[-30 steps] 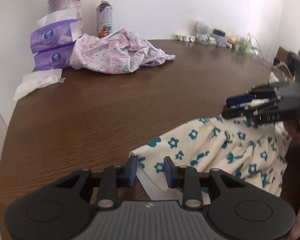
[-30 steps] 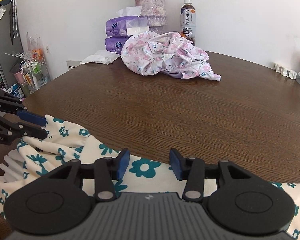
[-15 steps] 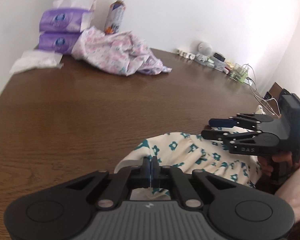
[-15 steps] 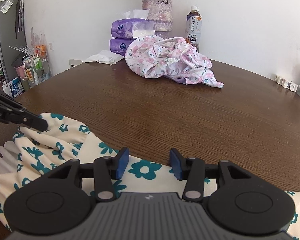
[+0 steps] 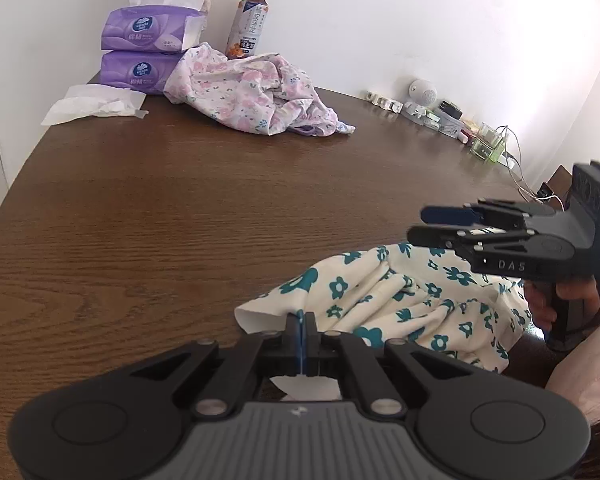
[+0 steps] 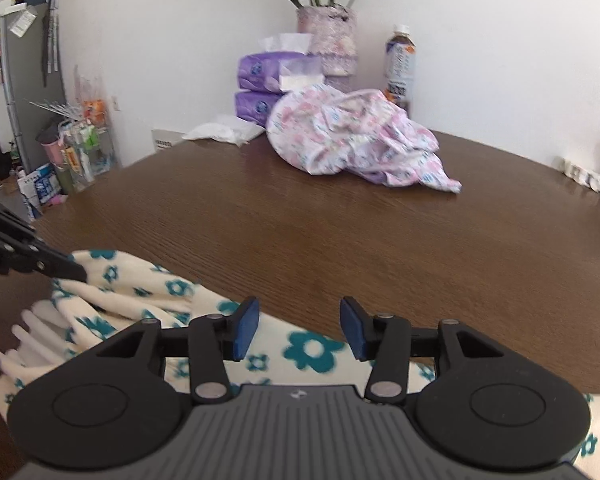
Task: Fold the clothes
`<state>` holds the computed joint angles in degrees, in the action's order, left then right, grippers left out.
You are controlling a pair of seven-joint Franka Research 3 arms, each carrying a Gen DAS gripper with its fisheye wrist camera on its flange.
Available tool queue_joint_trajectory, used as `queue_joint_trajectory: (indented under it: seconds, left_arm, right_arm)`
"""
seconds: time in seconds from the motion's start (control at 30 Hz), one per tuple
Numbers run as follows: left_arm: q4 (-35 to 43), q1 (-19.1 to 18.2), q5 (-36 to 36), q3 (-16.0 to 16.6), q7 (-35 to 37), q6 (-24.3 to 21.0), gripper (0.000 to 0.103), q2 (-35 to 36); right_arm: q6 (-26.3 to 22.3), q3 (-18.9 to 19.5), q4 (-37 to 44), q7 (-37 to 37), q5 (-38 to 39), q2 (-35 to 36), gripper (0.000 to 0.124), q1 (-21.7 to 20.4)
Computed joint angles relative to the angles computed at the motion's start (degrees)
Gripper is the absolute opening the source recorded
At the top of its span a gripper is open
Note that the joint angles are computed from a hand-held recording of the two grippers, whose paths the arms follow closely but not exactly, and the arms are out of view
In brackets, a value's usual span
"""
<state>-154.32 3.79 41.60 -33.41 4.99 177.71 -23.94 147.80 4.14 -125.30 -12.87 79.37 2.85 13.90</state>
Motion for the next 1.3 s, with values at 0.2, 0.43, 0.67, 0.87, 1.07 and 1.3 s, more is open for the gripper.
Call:
queue_joint_trajectory:
  seconds: [0.2,0.43,0.67,0.87,1.07,1.3]
  left_arm:
    - [-0.82,2.06,0.15,-2.71,-1.01,2.24,0.0,-2.63]
    - [-2.16,5.41,-3.54,-5.88,-0.45,5.18,0.0,-4.2]
    - [-3.29,11.1,-7.5,-11.2,2.82,10.0,0.009,-4.86]
    - [-3.18,13.41,-11.05,-13.46,6.92,10.09,0.015,-3.63]
    - [-3.09,13.44,-14.72,-15.03,10.17,8.67,0.004,-4.79]
    - [-1.41,8.52,-12.48,-9.94,12.71,4.31,0.003,-2.62]
  right_arm:
    - [-5.43,0.78,2.48,5.02,-6.24,0.49,0.037,1.05]
    - [-9.53,1.81,4.85,9.72,-16.75,1.87,0.036,2.32]
    - [-11.61,1.74,5.65,12.4,-20.14,2.63,0.036,1.99]
    - [-15.2,0.7,9.95,9.39,-24.46,3.21,0.032,0.16]
    - [-24.84,1.53,17.69,5.65,-32.57,7.72,0.016,-0.49]
    - [-31.54,2.7,21.06,0.3,-35.27,9.86,0.019,-0.95]
